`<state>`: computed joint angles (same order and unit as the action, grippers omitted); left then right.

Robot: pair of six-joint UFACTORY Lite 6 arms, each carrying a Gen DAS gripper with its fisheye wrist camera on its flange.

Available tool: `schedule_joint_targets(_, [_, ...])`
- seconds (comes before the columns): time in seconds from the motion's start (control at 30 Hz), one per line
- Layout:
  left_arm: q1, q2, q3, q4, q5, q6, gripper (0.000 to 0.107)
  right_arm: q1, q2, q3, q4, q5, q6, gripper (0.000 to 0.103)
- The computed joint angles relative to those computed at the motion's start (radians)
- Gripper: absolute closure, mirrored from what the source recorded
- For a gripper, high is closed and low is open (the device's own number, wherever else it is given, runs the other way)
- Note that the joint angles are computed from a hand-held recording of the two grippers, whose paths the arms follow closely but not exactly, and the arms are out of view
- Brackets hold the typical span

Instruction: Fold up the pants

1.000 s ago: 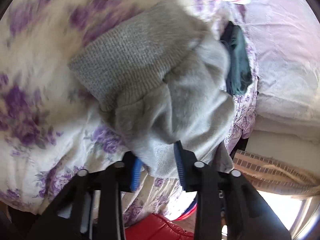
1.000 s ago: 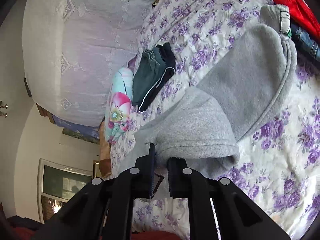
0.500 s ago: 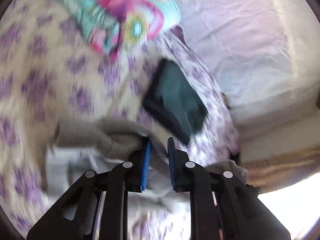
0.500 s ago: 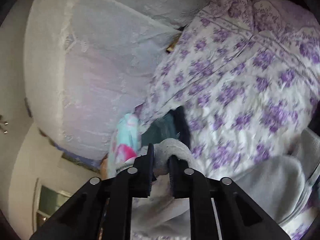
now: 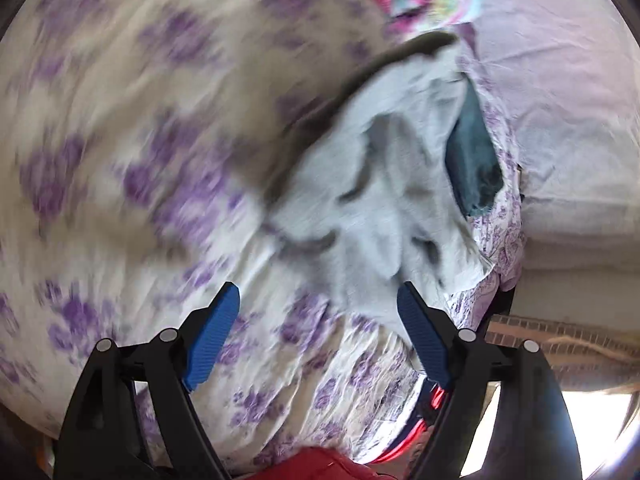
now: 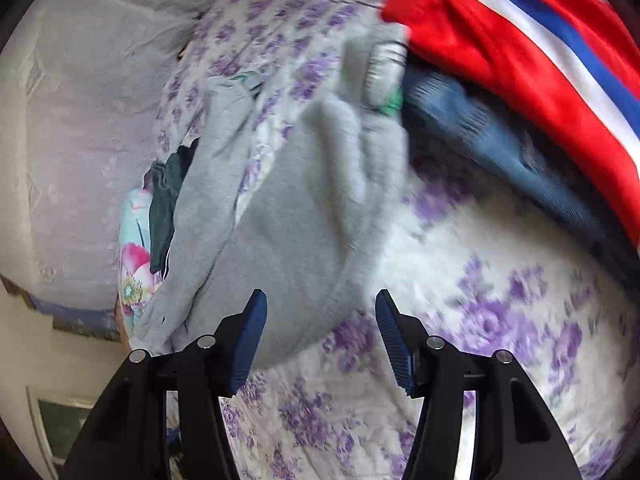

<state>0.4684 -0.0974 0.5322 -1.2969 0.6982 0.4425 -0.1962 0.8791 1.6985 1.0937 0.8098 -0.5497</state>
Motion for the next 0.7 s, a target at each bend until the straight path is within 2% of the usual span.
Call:
schedule_joint_targets(0.1, [-0.033,0.057,-0.019,-0.13,-0.006,0.105,0.029,0.0,0.057,0.078,-0.007,0.01,0.023,0.045])
schedule_joint_targets(0.27, [-0.101,0.217,0.104,-0.239,-0.057,0.203,0.029,0.043,0.222,0.306,-0.007,0.005,0.114,0.044])
schedule_joint_targets(0.4, [-0.103,0.313,0.126,-0.342,-0.048,0.255,0.029,0.064,0.258,0.344,0.016,-0.018,0.143,0.039])
schedule_joint_targets(0.53, [-0.112,0.333,0.143,-0.414,-0.038,0.29,0.028,0.06,0.259,0.347,0.02,-0.013,0.138,0.039])
schedule_joint_targets(0.6, [-0.137,0.366,0.19,-0.396,-0.052,0.274,0.038,0.063,0.27,0.371,0.001,-0.014,0.153,0.041])
schedule_joint_targets(0.63, [-0.146,0.386,0.216,-0.361,-0.063,0.247,0.043,0.067,0.269,0.373,-0.009,-0.024,0.149,0.052])
schedule_joint_targets(0.67, [-0.165,0.408,0.252,-0.306,-0.091,0.195,0.05,0.076,0.278,0.398,-0.043,-0.029,0.157,0.074])
schedule_joint_targets(0.7, [-0.179,0.412,0.27,-0.257,-0.119,0.155,0.054,0.082,0.293,0.426,-0.067,-0.029,0.164,0.086])
